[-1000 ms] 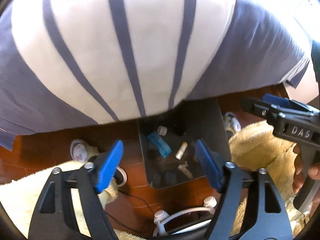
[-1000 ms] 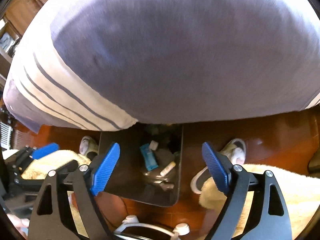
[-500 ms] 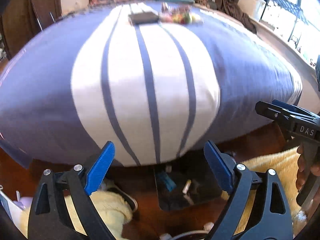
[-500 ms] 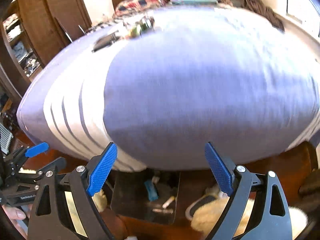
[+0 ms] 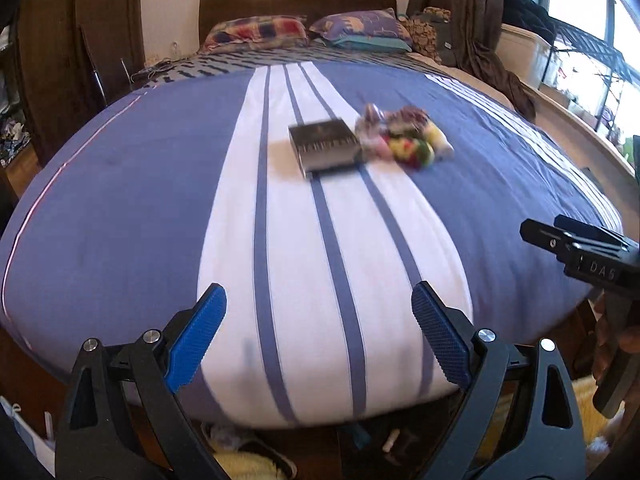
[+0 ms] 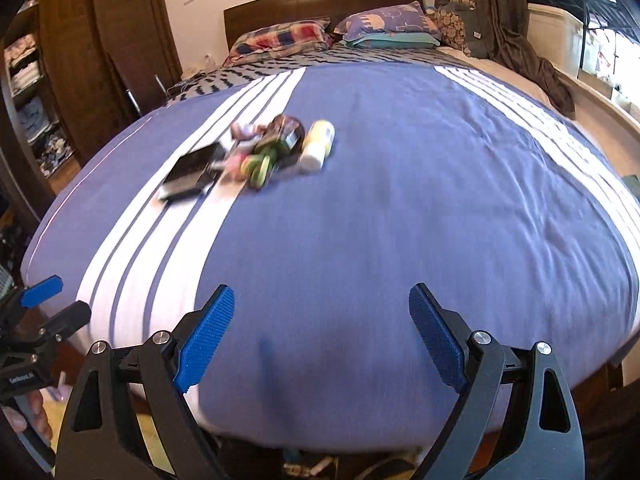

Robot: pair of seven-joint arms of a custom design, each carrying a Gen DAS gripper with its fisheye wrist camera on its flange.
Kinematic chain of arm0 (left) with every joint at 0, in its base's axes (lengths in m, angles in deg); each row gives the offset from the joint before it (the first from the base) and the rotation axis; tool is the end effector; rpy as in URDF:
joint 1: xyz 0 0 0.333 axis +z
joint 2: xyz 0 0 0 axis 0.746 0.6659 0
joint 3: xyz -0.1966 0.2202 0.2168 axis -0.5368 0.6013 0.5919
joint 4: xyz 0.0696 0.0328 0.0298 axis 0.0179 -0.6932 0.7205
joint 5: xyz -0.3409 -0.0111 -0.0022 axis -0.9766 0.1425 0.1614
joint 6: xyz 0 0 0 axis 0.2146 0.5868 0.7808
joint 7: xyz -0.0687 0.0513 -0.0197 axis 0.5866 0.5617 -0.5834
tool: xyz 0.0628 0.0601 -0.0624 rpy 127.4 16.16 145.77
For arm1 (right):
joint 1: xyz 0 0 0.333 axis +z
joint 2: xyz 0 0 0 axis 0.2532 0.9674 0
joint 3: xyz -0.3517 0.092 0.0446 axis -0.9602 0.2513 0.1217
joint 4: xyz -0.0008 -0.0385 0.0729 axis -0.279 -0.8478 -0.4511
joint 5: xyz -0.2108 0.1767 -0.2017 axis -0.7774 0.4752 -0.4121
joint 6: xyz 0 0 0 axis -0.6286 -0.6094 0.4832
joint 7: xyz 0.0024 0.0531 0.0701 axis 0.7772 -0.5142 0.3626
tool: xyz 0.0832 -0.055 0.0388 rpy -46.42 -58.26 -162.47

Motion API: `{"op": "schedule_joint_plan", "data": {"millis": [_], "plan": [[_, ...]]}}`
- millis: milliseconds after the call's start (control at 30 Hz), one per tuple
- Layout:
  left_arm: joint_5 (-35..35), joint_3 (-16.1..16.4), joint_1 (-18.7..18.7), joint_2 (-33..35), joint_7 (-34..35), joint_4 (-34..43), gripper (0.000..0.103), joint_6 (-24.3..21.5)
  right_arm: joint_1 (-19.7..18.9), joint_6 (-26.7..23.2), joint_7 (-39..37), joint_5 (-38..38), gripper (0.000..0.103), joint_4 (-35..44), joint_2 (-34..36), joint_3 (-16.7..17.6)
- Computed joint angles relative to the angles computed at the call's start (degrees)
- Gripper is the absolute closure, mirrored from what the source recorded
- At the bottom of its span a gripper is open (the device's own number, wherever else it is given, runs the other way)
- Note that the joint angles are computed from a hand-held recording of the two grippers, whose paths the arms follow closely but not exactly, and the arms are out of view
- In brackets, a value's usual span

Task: Collect trash
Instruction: 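Raise both open tools back toward the remaining items on the bed, then grasp the black MARRY&ARD box with the left tool while the right tool grasps the yellow bottle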

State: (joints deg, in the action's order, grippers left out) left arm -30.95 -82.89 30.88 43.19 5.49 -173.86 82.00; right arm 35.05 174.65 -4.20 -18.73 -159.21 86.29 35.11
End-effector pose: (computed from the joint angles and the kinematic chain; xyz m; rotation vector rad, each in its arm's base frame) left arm 0.3710 -0.2813 0.5483 -1.9920 1.4146 -0.6126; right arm 0.5010 0.2152 0.5286 -2.0101 1.2301 -0.3685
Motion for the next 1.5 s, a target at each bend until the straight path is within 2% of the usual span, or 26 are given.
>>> {"op": "schedule_joint_plan", "data": {"millis": [133,400,467,633,833,933,1100,1200,1267,1500], "plan": [[0.07,2.38,1.82,3.18,2.72,3.44,0.011,2.94,0.33,-0.4,4.85,-5.21,0.014,5.68,3.99,-0.38],[1.81,5.34,3.64,10.09,5.91,11.8,0.011,1.95,1.58,-4.21,15.8,-17.7,0.014,20.39,13.67,-2.21],[2.21,6.16,3.83,12.06,6.74,14.21,0.011,1.59,2.11,-5.54,18.82,-20.37,0.018,23.9,16.11,-3.07],[1.77,7.91,3.75,16.1,8.87,18.88,0.011,1.35,1.16,-8.4,22.32,-22.29,0.032,29.41,19.99,-2.5],[-1.03,9.69,3.11,21.34,12.72,24.24,0.011,-0.09,0.44,-11.2,23.49,-22.94,0.043,33.98,23.27,-1.49],[-2.6,10.37,2.62,23.11,14.59,26.03,0.011,-1.92,2.3,-13.42,26.46,-26.05,0.051,36.53,24.88,-3.79],[-4.27,11.22,2.55,24.31,16.22,26.49,0.013,-1.83,2.32,-15.61,28.01,-27.26,0.051,39.38,26.8,-3.67],[-6.52,11.39,3.19,24.61,17.31,26.23,0.024,-0.6,2.07,-17.22,28.86,-27.41,0.051,42.1,28.24,-3.34],[-7.55,11.53,3.51,24.69,17.96,25.98,0.027,0.27,1.75,-18.19,28.98,-27.04,0.051,43.8,29.11,-2.88],[-7.57,11.79,2.89,24.67,18.8,26.13,0.03,-0.55,4.16,-22.31,33.23,-31.61,0.053,49.83,32.52,-5.7]]}}
